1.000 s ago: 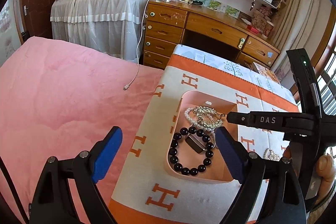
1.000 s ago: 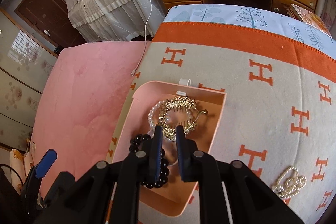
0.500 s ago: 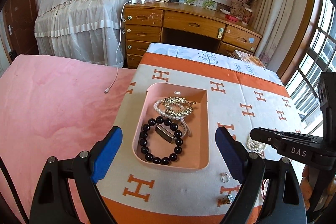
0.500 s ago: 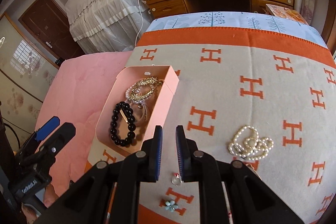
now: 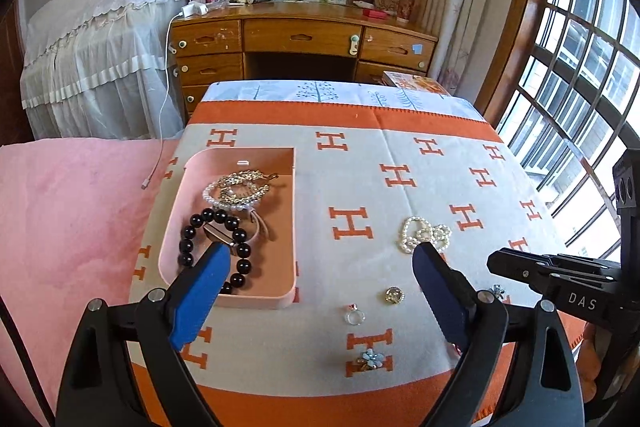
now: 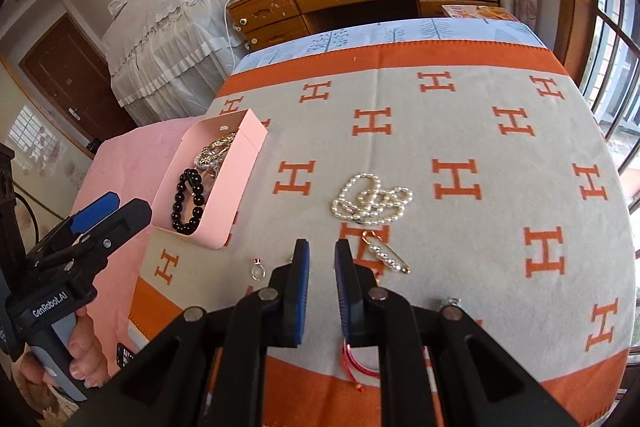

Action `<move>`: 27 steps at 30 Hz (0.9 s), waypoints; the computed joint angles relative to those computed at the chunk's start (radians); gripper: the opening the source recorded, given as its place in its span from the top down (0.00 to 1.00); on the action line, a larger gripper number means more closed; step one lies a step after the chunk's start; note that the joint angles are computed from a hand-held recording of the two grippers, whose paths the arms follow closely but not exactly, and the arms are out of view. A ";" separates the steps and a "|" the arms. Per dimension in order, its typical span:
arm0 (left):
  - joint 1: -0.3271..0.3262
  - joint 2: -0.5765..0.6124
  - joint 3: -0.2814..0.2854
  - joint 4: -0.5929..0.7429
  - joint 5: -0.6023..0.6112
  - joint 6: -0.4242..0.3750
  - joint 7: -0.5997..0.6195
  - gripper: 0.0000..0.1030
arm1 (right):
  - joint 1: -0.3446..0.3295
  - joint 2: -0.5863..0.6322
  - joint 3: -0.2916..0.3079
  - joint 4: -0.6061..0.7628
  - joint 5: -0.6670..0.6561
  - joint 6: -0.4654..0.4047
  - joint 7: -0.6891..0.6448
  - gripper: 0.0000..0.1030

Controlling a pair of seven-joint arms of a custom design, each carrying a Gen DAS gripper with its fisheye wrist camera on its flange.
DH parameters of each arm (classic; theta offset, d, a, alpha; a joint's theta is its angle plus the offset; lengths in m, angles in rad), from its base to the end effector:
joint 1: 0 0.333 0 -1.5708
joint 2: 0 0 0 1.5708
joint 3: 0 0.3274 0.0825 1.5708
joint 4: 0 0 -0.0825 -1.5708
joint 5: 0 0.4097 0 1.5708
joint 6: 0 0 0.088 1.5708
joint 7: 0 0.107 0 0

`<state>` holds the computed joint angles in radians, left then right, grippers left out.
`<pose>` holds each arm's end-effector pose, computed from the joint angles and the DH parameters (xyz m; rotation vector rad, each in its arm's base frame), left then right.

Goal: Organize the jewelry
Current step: 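Move the right tool to the red string bracelet and grasp it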

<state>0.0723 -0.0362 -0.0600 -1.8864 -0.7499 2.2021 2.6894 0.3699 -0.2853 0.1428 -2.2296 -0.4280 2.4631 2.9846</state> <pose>0.6095 -0.0165 0.5682 -1.0944 2.5455 -1.0588 0.4577 0.2646 0.5467 -1.1564 2.2760 -0.3871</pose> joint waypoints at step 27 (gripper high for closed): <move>-0.051 -0.033 -0.031 -0.164 0.204 -0.022 -0.047 0.11 | 0.065 -0.070 -0.023 -0.164 0.145 -0.063 -0.214 0.67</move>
